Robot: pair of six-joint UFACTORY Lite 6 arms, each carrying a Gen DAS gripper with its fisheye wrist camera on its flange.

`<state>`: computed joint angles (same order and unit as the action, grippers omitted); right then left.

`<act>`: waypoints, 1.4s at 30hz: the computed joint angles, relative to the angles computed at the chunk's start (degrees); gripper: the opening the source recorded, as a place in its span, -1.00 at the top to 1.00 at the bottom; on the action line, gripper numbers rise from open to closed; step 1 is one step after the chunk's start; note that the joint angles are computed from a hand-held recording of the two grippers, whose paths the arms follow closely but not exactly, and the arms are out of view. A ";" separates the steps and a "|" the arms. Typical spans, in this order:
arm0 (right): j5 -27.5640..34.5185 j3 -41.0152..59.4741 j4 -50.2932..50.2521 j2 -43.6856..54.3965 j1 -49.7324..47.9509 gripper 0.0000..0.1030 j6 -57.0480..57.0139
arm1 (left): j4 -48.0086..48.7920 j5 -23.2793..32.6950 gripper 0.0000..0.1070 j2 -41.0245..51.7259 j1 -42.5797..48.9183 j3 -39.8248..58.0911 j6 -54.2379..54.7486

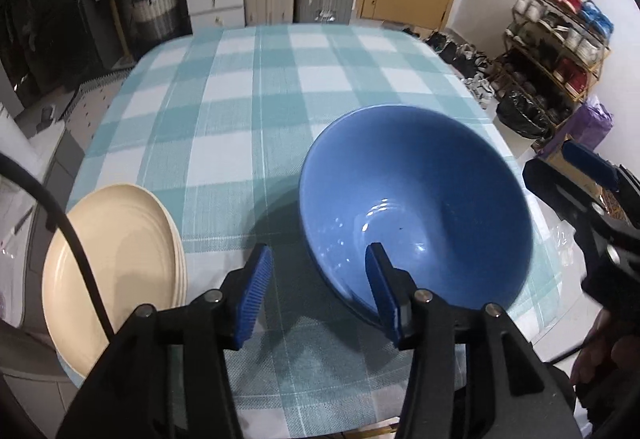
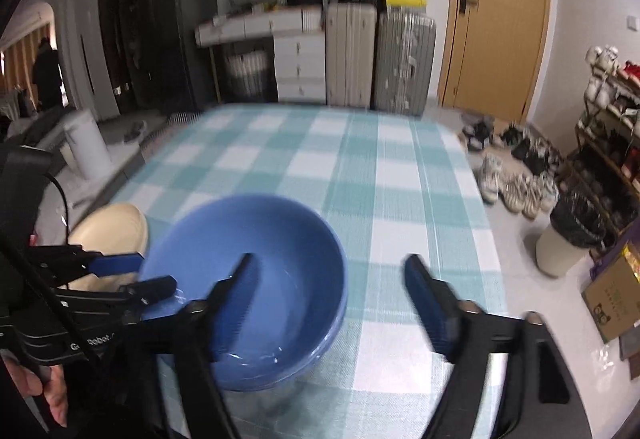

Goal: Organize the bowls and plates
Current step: 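Open both tools and release the bowl stack on the tablecloth, then withdraw both tools back from the bowl stack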

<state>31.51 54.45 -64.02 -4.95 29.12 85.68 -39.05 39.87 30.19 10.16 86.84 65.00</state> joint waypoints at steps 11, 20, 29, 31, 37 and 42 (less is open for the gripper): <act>11.17 -4.02 -15.07 -1.74 13.37 -0.66 18.71 | -15.30 -4.53 -0.29 -8.39 3.19 -10.59 17.16; 13.39 -13.84 -26.19 -9.24 16.38 -0.91 40.60 | -49.30 -2.46 -0.82 -15.41 11.77 -25.43 51.20; 9.18 -17.19 -27.51 -13.41 14.82 -0.98 44.49 | -57.43 -3.73 -0.84 -14.44 11.68 -27.32 60.34; 8.67 -17.78 -27.01 -14.35 14.14 -0.98 44.92 | -58.32 -2.68 -0.84 -14.99 12.17 -27.87 60.75; 6.09 -19.57 -28.76 -16.56 11.59 -0.98 47.94 | -60.79 2.63 -0.85 -17.21 14.48 -31.02 64.87; 5.60 -18.33 -26.98 -15.08 11.35 -0.98 45.92 | -63.41 4.62 -0.85 -18.28 15.87 -32.40 66.90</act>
